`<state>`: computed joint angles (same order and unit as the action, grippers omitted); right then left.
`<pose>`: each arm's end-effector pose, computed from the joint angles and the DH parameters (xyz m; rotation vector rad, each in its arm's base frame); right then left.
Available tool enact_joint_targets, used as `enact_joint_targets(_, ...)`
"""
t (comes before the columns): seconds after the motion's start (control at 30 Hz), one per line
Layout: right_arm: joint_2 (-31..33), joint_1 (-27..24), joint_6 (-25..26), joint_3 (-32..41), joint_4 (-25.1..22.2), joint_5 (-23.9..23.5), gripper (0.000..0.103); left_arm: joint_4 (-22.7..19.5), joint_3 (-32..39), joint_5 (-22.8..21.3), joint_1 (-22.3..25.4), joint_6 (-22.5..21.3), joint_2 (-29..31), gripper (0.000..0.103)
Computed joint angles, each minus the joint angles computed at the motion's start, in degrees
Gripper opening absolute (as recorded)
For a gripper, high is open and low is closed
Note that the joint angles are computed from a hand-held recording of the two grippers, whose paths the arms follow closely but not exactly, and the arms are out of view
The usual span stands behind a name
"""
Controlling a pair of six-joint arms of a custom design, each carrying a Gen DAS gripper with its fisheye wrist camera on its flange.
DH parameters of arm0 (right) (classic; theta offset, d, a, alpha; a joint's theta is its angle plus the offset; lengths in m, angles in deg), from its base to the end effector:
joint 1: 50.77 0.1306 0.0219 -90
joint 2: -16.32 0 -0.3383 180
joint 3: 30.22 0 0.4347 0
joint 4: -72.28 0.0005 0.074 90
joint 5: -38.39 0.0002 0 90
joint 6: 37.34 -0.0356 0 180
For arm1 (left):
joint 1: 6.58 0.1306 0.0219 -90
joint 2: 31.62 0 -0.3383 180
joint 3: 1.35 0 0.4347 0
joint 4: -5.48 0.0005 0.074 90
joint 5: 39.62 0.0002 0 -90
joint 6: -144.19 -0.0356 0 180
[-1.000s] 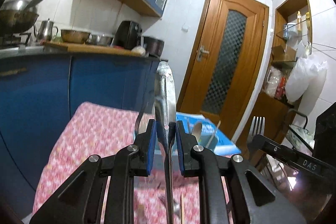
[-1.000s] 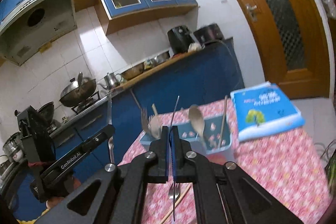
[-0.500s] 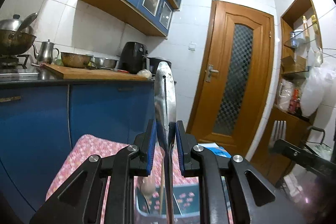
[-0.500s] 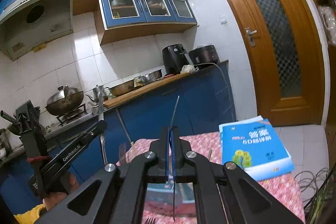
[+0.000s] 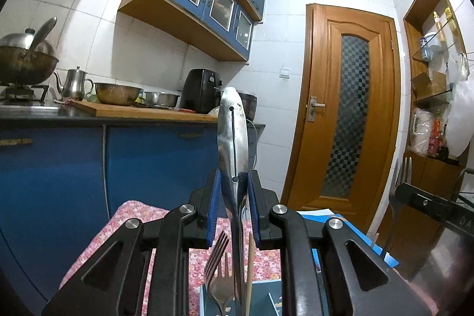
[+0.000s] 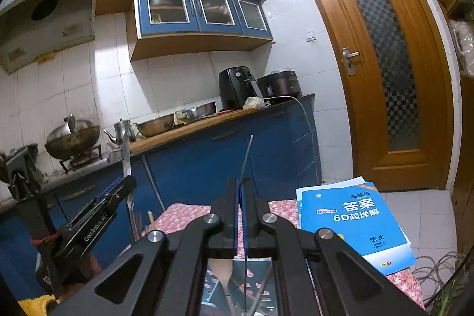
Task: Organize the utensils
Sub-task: 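Lower the knife and fork into the caddy and open both tools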
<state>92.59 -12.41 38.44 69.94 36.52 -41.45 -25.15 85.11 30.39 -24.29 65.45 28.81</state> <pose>0.3537 0.2713 0.6127 -0.2491 1.7852 0.5030 0.3395 -0.0962 0.6068 -0.1725 1.6381 -0.0978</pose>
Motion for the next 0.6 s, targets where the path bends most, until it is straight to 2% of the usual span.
enact_joint_targets(0.17, 0.69, 0.8, 2.9, -0.96, 0.16, 1.21, 0.003, -0.23, -2.01, 0.4, 0.1, 0.52, -0.6, 0.018)
enact_joint_targets(0.47, 2.15, 0.87, 2.17, -1.03, -2.54, -0.32, 0.004, -0.98, -3.18, 1.35, -0.22, -0.27, -1.02, 0.018)
enact_joint_targets(0.5, 2.14, 0.79, 1.71, -1.1, -2.64, -0.74, 0.006, -1.16, -3.12, 1.43, -0.15, -0.27, -0.96, 0.019)
enact_joint_targets(0.57, 1.78, 0.62, 0.88, -1.61, -2.31, -1.57, 0.023, -1.73, -2.96, 1.15, -0.18, -0.27, -0.79, 0.028)
enact_joint_targets(0.6, 1.63, 0.52, 0.55, -1.86, -1.98, -2.1, 0.027, -1.91, -2.96, 1.28, -0.12, -0.23, -0.8, 0.033)
